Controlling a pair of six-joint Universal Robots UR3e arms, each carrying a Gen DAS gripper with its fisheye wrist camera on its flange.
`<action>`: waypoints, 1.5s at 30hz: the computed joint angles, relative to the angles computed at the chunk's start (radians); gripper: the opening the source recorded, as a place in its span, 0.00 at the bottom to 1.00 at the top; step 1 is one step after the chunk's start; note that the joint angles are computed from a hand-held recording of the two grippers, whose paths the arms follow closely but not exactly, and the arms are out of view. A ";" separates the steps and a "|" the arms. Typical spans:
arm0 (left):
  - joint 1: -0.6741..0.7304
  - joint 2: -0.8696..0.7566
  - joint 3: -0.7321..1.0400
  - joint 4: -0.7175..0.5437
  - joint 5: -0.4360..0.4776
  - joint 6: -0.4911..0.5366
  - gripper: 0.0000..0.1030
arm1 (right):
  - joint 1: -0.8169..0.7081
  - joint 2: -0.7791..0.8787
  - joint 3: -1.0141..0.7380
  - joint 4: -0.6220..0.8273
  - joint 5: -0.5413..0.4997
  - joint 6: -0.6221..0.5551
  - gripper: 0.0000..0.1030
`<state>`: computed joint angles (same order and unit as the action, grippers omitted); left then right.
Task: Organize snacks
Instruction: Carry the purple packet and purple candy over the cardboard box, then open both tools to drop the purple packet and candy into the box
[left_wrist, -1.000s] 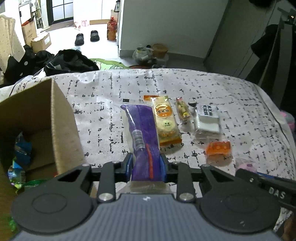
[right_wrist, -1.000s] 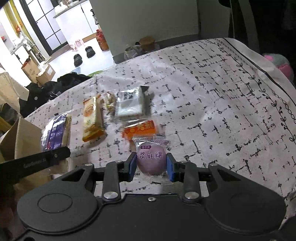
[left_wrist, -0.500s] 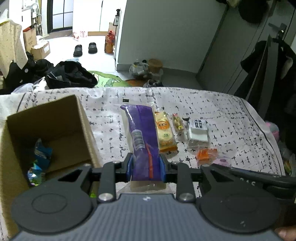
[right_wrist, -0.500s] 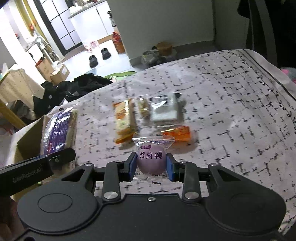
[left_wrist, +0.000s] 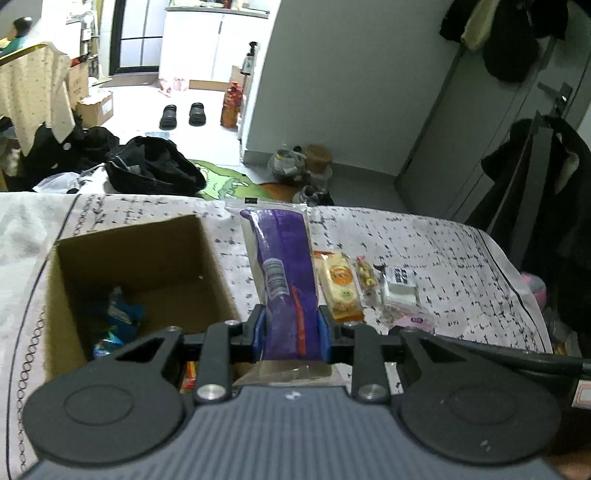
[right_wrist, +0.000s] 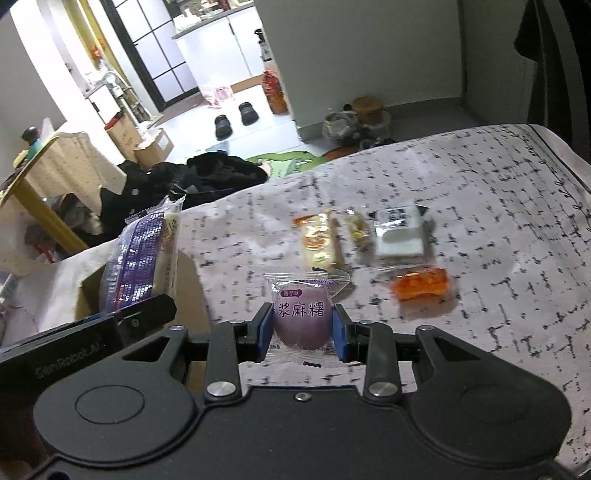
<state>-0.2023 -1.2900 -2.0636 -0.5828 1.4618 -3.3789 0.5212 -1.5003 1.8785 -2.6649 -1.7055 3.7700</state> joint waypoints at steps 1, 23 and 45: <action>0.018 0.020 -0.008 -0.011 -0.010 0.001 0.27 | 0.006 0.007 -0.011 -0.001 0.001 0.001 0.32; 0.354 0.273 -0.140 -0.209 -0.112 0.113 0.27 | 0.099 0.146 -0.221 0.020 0.012 0.002 0.32; 0.443 0.334 -0.178 -0.218 -0.161 0.147 0.49 | 0.119 0.215 -0.307 0.049 0.033 -0.008 0.32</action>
<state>0.2406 -0.9558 -2.2419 -0.8012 1.3008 -3.2316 0.6406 -1.2856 1.5717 -2.6162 -1.6730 3.7616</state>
